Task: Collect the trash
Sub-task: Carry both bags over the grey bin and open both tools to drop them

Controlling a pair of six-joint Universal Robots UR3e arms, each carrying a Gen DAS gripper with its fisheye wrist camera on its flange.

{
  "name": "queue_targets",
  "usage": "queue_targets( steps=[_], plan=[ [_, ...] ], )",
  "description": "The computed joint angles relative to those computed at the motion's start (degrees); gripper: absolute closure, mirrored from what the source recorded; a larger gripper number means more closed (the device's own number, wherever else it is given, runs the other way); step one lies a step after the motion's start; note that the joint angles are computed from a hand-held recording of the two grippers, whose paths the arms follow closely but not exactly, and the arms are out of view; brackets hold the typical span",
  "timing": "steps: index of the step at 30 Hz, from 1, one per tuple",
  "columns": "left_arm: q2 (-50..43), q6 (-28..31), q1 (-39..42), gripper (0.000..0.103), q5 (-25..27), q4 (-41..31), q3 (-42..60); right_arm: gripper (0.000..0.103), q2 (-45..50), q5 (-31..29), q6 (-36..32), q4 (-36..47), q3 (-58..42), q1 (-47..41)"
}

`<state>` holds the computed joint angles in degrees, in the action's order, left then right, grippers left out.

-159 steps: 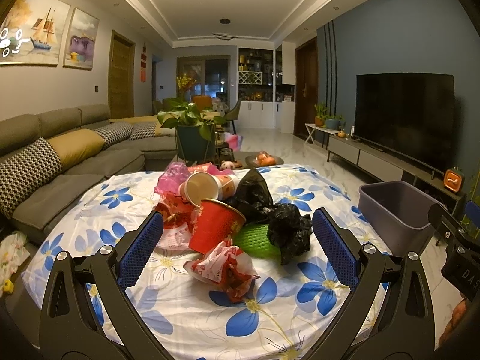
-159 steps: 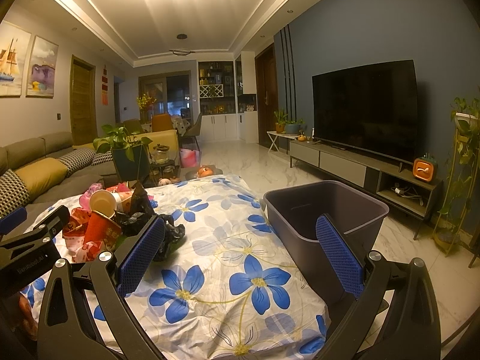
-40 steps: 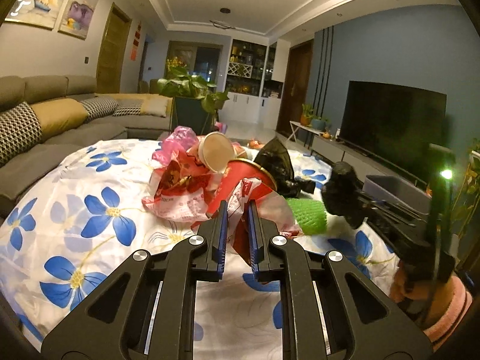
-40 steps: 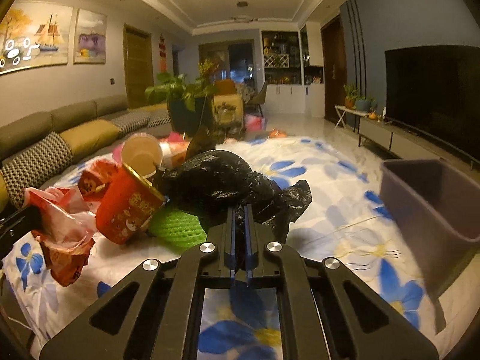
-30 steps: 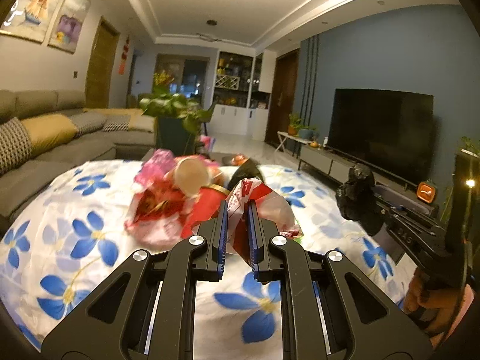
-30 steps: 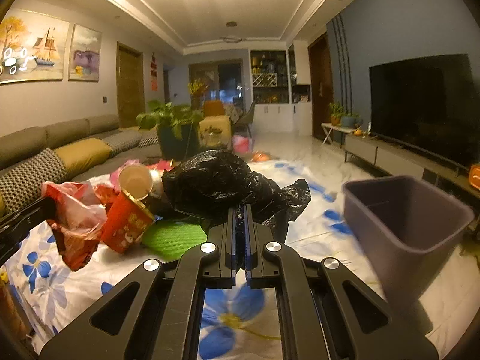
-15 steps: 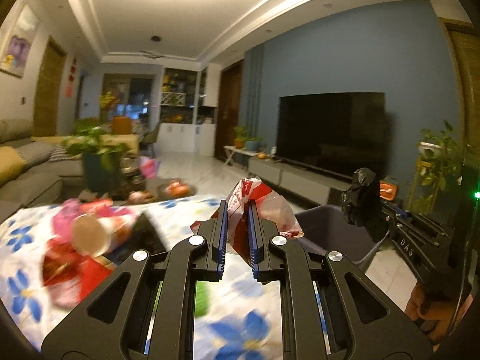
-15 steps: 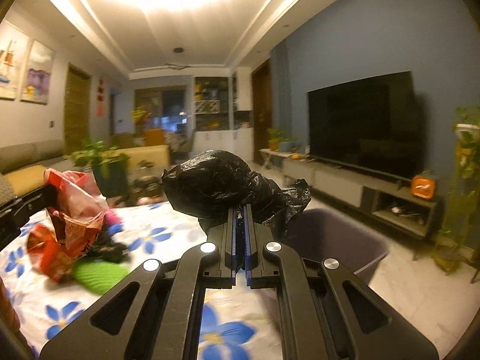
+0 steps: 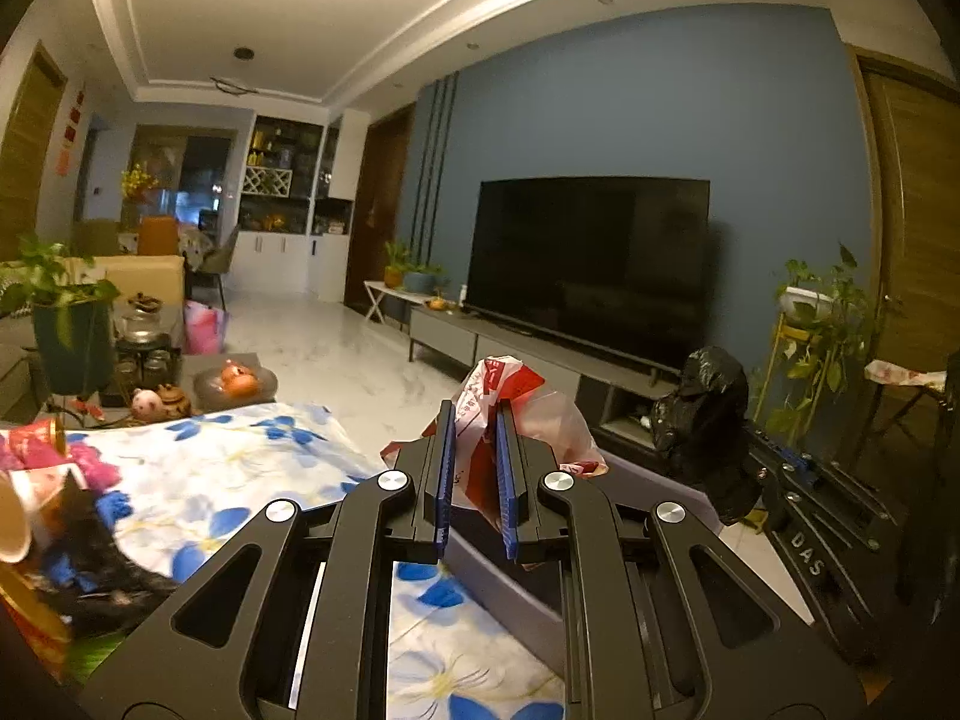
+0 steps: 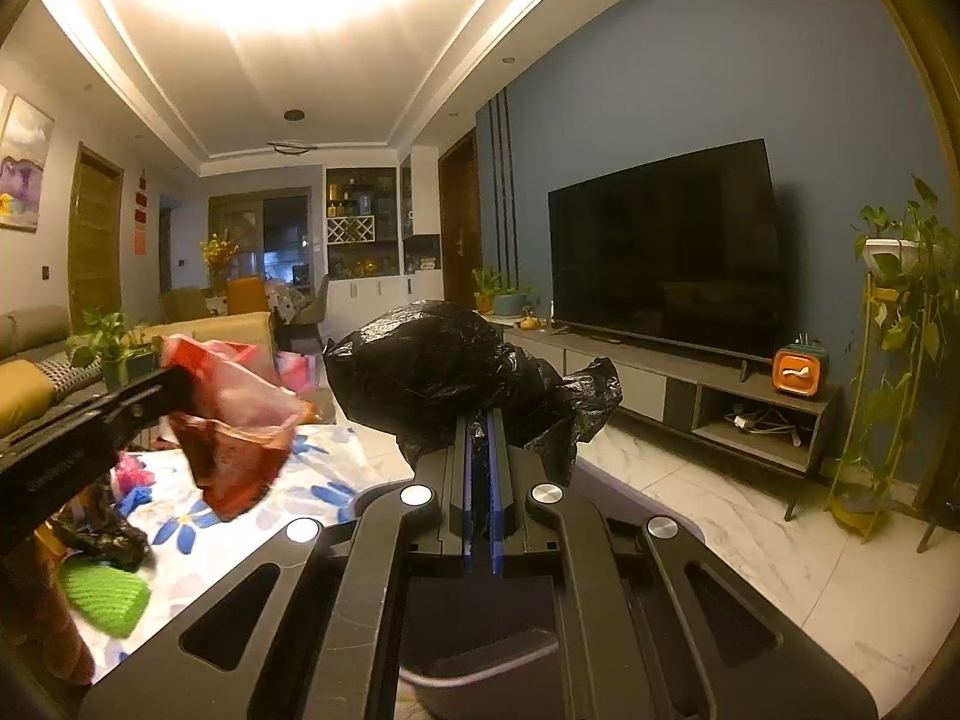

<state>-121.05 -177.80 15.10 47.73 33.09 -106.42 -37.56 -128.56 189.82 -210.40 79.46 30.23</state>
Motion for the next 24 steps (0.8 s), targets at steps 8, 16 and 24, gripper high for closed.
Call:
queue_targets(
  steps=[8, 16, 24],
  plan=[
    [-8.9, 0.0, -5.1, 0.091, 2.7, -5.7, 12.6, 0.098, 0.5, 2.8, 0.5, -1.5, 0.9, -3.2],
    [-14.2, 1.1, -7.8, 0.09, 3.3, -10.1, 20.1, 0.098, 1.0, 4.9, 0.4, -0.5, -0.7, -4.1],
    [-17.1, 2.1, -10.0, 0.09, 4.4, -12.6, 24.3, 0.098, 1.2, 6.9, 0.6, -0.7, -0.5, -5.6]
  ],
)
